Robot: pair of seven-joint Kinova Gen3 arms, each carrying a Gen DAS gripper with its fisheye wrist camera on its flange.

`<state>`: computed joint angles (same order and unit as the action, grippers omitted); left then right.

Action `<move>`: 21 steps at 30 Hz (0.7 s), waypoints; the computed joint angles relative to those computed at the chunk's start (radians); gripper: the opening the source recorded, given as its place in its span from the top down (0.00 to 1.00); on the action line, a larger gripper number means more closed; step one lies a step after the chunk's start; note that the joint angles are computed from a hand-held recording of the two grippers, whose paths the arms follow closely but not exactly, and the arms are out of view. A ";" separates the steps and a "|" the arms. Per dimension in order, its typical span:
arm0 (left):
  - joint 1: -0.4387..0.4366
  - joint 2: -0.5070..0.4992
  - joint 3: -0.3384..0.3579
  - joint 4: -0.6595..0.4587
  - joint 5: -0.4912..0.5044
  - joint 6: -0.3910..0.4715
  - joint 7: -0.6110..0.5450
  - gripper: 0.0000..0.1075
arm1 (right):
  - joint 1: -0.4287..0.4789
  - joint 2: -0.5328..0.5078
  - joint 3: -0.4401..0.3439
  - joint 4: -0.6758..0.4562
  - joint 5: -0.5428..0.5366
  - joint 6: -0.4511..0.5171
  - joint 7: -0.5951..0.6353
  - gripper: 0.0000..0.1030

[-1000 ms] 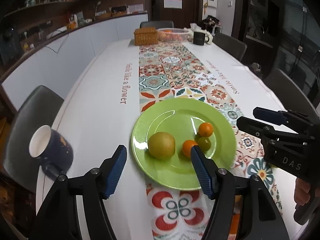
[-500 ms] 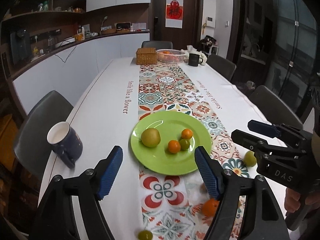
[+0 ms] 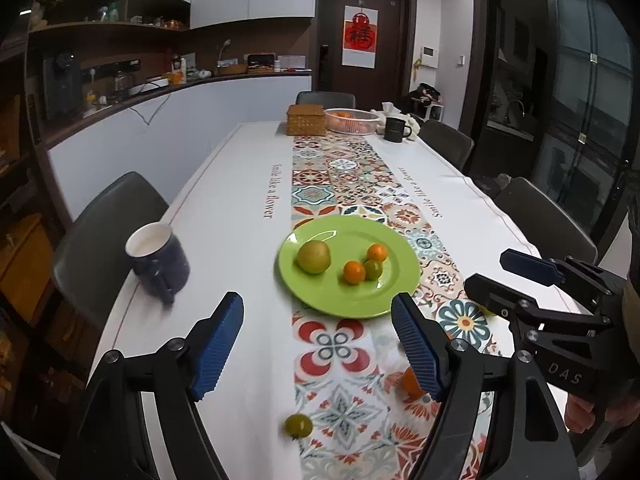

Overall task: Organize fruits
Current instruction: 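Move the left gripper to a small green fruit and close on it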

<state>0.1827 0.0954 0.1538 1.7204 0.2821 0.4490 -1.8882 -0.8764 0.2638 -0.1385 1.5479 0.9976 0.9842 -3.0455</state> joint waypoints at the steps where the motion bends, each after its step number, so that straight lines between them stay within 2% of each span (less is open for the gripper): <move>1: -0.002 -0.004 -0.002 0.007 0.000 -0.002 0.000 0.29 | -0.004 0.003 -0.003 0.000 -0.001 0.002 0.003 0.46; 7: 0.001 -0.021 -0.013 0.058 -0.029 -0.017 0.033 0.29 | -0.013 0.017 -0.010 0.006 -0.044 -0.009 0.020 0.46; 12: 0.028 -0.020 -0.023 0.087 -0.133 -0.031 0.117 0.29 | -0.011 0.027 -0.008 0.017 -0.102 -0.023 0.039 0.46; 17: 0.051 -0.001 -0.028 0.102 -0.228 -0.010 0.198 0.29 | -0.005 0.035 -0.005 0.035 -0.161 -0.039 0.056 0.46; 21: 0.048 0.017 -0.024 0.107 -0.240 0.021 0.206 0.29 | 0.003 0.048 -0.002 0.038 -0.212 -0.053 0.078 0.46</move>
<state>0.2304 0.1125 0.1298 1.8277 0.0425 0.4698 -1.6818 -0.8736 0.3119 -0.1406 1.5861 0.7855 0.9315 -2.9674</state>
